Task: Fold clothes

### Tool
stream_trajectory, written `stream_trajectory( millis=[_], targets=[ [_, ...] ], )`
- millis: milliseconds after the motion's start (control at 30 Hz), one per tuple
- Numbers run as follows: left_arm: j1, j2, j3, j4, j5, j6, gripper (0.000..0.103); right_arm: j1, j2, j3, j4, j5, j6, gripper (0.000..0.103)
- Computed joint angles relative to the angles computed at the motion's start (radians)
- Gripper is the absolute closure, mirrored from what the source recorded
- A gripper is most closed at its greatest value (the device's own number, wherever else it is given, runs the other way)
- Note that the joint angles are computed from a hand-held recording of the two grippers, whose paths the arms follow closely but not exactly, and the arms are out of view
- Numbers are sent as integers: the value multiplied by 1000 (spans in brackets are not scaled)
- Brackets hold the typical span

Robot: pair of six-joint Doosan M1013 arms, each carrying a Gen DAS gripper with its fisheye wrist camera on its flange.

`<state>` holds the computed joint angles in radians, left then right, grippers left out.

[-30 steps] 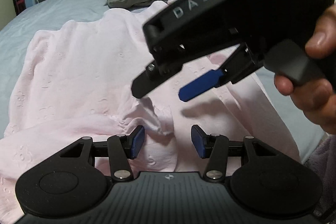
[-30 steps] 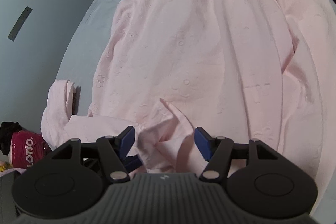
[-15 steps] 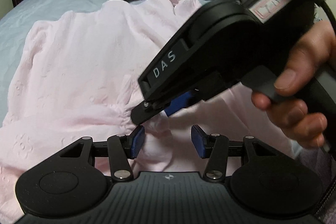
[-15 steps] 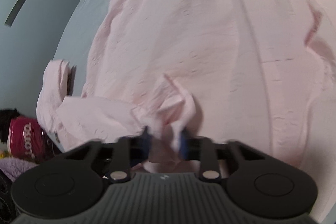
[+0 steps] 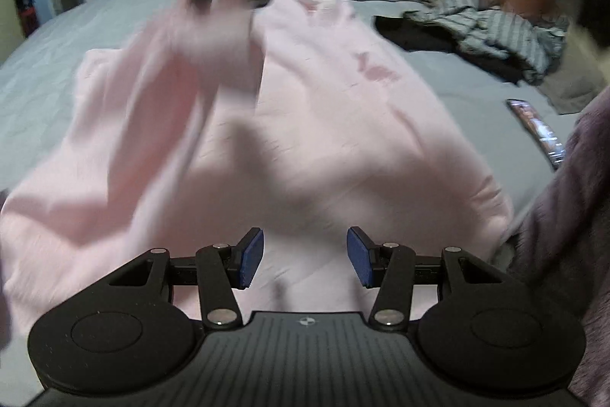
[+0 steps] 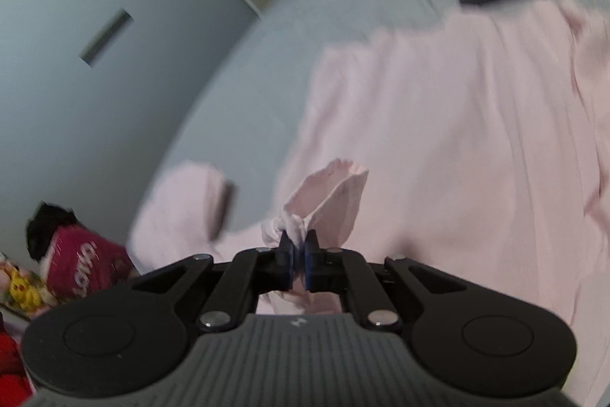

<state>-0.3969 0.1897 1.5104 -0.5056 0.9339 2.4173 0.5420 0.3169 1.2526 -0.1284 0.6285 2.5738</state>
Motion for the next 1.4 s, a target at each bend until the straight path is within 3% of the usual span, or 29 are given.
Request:
stream_trajectory(
  millis=[267,500,700,867,1000,1133,1267,1400],
  targets=[
    [33,0,31,147,-173,-182,57,40,-44,-25,-286,-35,215,97],
    [61,32,17,277,-152,-321,64,63,-98,12,-481,15,392,98],
    [65,36,12,353,-148,-433,63,87,-150,79,-567,179,519,98],
    [59,31,7,405,-127,-468,62,85,-172,134,-480,315,545,98],
    [67,27,-11,445,-77,-529,58,65,-169,182,-325,334,499,98],
    [81,24,-31,473,-13,-566,56,55,-155,206,-252,355,444,98],
    [109,33,-82,363,50,-505,56,40,-153,218,-225,351,422,98],
    [114,50,-137,269,33,-453,56,26,-142,209,-211,337,393,98]
  ],
)
